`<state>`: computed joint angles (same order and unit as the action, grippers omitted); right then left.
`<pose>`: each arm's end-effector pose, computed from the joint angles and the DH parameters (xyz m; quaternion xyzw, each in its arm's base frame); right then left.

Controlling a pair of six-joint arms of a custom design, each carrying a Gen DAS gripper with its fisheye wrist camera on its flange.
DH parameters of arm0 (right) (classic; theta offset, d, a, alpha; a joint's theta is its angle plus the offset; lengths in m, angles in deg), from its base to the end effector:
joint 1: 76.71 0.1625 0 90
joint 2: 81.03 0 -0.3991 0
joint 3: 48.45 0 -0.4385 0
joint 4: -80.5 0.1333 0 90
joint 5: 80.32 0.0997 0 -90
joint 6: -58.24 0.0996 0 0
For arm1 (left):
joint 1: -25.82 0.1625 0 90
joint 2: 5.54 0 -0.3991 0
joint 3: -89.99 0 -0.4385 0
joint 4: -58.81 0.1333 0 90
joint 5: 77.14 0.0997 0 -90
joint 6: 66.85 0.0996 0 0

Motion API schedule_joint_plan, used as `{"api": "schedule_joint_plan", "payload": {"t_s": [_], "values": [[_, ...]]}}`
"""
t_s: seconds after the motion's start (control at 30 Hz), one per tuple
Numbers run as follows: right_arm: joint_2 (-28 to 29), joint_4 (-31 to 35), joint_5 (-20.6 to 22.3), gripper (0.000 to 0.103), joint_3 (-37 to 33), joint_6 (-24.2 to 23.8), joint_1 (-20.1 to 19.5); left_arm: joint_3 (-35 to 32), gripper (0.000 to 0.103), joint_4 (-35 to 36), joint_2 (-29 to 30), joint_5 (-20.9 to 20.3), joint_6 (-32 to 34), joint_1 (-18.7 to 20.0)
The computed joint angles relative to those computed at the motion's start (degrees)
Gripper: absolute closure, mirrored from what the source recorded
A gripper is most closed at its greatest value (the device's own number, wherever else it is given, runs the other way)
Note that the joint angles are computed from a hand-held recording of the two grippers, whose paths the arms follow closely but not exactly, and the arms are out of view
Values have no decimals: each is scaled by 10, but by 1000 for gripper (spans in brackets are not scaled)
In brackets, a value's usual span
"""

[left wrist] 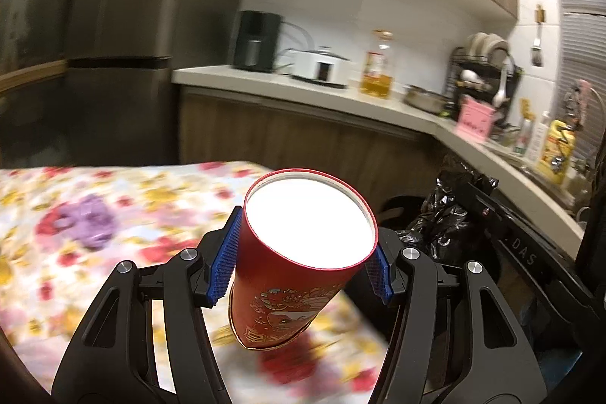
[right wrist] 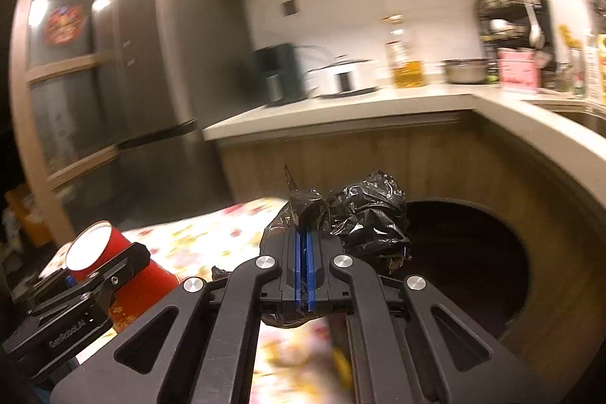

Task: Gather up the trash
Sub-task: 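Carry the red cup and black bag over the black bin, then open the left tool to drop the cup while the right tool releases the black bag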

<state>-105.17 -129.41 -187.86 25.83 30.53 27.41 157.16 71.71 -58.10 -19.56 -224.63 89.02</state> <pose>0.2877 -0.7204 0.0498 0.2080 -0.7884 0.5465 0.1911 -0.1469 -0.7049 0.2415 0.2088 0.8071 -0.5072 0.2186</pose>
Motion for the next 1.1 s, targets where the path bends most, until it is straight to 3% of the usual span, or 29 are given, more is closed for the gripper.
{"api": "schedule_joint_plan", "payload": {"t_s": [0.33,0.47,0.53,0.7,0.87,0.93,1.1], "values": [[-25,-3,-8,99,1,41,-40,-157,46,76,140,86,12,-8],[-32,8,-2,98,5,50,-52,-216,45,115,188,100,19,-6],[-35,6,3,76,10,56,-56,-240,45,133,205,104,20,-4],[-38,9,0,68,9,76,-64,-291,44,171,242,109,12,2],[-39,5,-8,64,12,82,-65,-292,38,179,244,108,5,6],[-39,2,-9,57,13,82,-64,-290,34,179,243,109,0,7],[-41,-13,-19,56,19,81,-61,-301,34,203,246,134,-17,12]]}}
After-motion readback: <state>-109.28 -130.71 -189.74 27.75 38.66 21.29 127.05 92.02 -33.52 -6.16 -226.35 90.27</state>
